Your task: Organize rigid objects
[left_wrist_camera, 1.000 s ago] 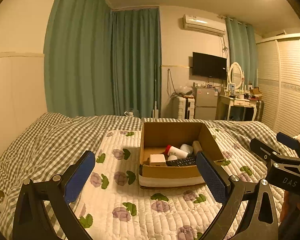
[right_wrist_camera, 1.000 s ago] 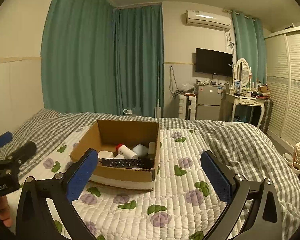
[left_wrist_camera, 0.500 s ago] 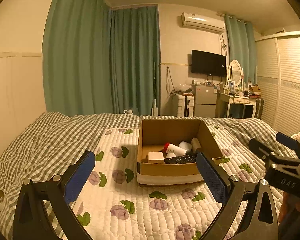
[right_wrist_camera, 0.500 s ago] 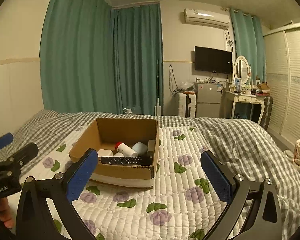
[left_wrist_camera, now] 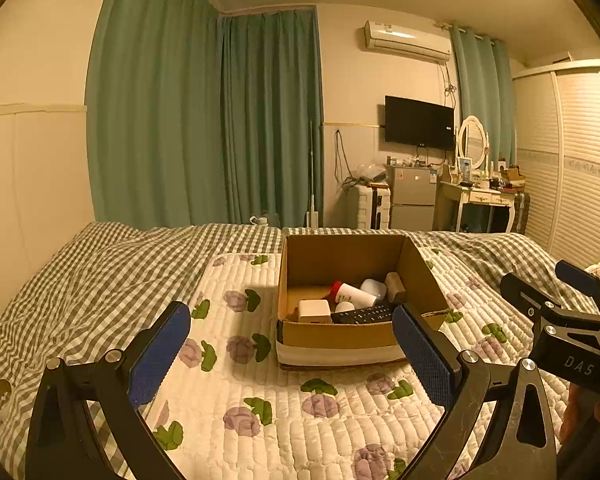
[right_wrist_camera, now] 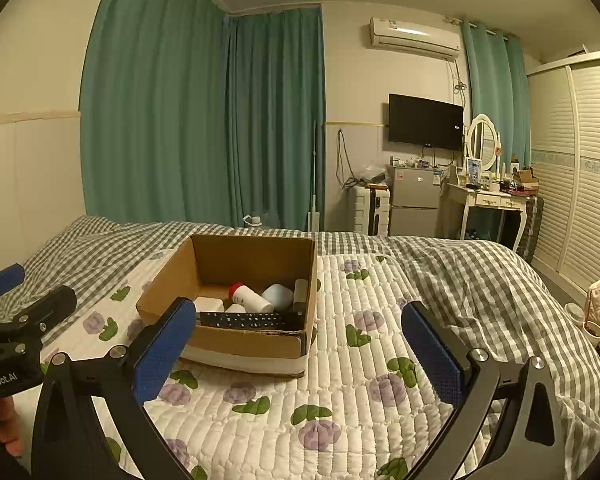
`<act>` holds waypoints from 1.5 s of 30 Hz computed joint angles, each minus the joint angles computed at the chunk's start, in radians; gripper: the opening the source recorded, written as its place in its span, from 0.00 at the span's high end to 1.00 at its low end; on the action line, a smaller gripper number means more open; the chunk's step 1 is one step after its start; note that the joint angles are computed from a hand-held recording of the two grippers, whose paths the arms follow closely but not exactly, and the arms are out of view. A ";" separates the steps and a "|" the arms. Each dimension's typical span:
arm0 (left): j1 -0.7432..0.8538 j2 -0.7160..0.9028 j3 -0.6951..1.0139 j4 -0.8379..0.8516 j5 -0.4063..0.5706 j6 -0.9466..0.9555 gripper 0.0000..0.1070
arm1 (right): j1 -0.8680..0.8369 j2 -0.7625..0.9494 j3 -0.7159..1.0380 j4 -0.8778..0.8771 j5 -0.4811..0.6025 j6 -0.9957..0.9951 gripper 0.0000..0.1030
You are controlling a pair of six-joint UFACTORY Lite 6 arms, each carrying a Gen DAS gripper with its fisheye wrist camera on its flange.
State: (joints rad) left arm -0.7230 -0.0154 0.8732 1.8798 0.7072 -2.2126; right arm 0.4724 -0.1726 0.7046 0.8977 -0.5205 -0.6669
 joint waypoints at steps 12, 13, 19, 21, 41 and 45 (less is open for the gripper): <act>-0.019 0.002 0.006 -0.020 0.002 0.032 0.04 | -0.014 0.000 0.008 0.004 0.026 0.006 0.00; -0.021 -0.002 0.003 -0.017 0.001 0.031 0.04 | -0.017 0.001 0.010 0.004 0.033 0.009 0.00; -0.017 -0.008 0.002 -0.018 -0.013 0.030 0.04 | -0.018 0.011 0.019 0.020 0.042 -0.004 0.00; -0.018 -0.009 -0.001 -0.015 -0.009 0.025 0.04 | -0.017 0.012 0.019 0.024 0.041 -0.009 0.00; -0.005 -0.003 -0.003 -0.017 -0.032 0.028 0.04 | -0.011 0.018 0.023 0.045 0.036 -0.022 0.00; -0.002 -0.002 -0.002 -0.013 -0.034 0.025 0.04 | -0.010 0.015 0.019 0.041 0.035 -0.020 0.00</act>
State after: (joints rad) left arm -0.7248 -0.0177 0.8707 1.8669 0.6728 -2.1879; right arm 0.4621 -0.1574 0.7239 0.9391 -0.4858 -0.6872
